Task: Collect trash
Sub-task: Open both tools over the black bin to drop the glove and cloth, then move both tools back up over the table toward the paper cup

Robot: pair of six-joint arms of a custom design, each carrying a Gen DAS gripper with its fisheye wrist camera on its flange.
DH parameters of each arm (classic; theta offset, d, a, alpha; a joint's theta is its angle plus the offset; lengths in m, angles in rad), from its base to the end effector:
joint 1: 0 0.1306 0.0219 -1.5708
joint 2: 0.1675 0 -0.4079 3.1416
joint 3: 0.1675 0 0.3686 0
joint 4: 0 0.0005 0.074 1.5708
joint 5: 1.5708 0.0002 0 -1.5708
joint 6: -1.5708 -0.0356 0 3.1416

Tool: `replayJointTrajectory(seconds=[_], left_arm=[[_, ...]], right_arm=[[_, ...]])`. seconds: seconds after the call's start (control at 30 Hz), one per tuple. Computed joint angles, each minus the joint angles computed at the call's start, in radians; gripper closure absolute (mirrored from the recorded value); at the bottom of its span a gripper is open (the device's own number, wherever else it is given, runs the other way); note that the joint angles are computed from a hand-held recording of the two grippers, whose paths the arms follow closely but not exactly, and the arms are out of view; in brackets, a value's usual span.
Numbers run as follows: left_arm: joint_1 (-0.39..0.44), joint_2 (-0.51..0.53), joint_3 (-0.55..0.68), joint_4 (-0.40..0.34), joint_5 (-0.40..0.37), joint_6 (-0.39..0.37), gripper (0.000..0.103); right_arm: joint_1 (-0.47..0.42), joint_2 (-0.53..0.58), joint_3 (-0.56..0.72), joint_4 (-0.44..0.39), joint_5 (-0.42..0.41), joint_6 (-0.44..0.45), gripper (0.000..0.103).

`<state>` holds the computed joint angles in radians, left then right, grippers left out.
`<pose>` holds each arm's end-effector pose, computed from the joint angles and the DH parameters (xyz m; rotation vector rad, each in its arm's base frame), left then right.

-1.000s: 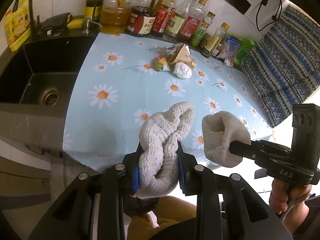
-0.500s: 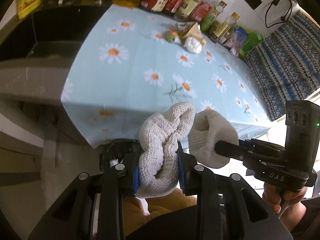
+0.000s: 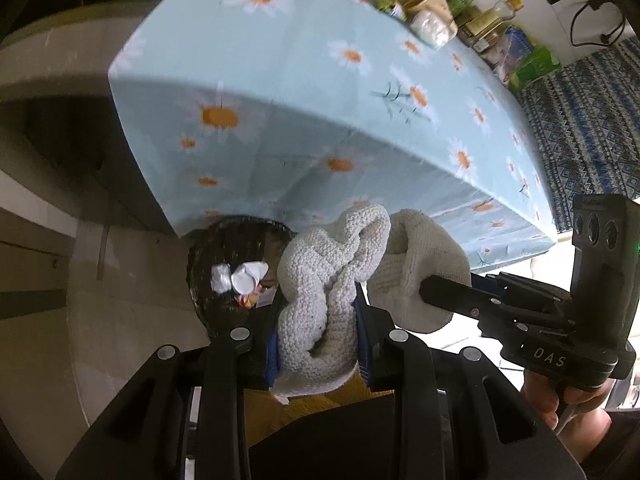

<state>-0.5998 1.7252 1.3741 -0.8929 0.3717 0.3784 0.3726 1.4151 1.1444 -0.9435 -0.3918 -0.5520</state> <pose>0.4310 -0.3110 0.2892 0.4159 2.9152 -0.7165 0.3855 0.1647 0.3397 0.1567 2.9017 0.7492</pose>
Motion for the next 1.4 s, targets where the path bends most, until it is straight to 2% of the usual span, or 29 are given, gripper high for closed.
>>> replayJointTrajectory(seconds=[0.17,0.23,0.3,0.37,0.47,0.97,1.4], left_arm=[[-0.001,0.016,-0.004,-0.009,0.009,0.010,0.074],[-0.001,0.021,-0.003,-0.014,0.007,0.018,0.072],[0.000,0.030,0.005,-0.026,-0.001,0.025,0.061],[0.000,0.038,0.014,-0.032,0.001,0.028,0.058],[0.003,0.045,0.028,-0.042,-0.006,0.027,0.055],[0.014,0.031,0.084,-0.055,-0.022,-0.004,0.055],[0.009,0.002,0.163,-0.051,-0.011,-0.064,0.054]], right_arm=[[0.000,0.011,-0.014,0.001,-0.013,0.004,0.078],[-0.001,0.019,-0.013,0.000,-0.013,0.000,0.071],[-0.008,0.024,-0.015,0.001,-0.020,-0.005,0.066],[-0.011,0.026,-0.012,-0.005,-0.021,-0.008,0.060],[-0.021,0.023,-0.009,-0.003,-0.024,-0.008,0.059],[-0.052,-0.022,0.032,-0.034,0.041,-0.014,0.059],[-0.082,-0.111,0.078,-0.062,0.167,-0.039,0.057]])
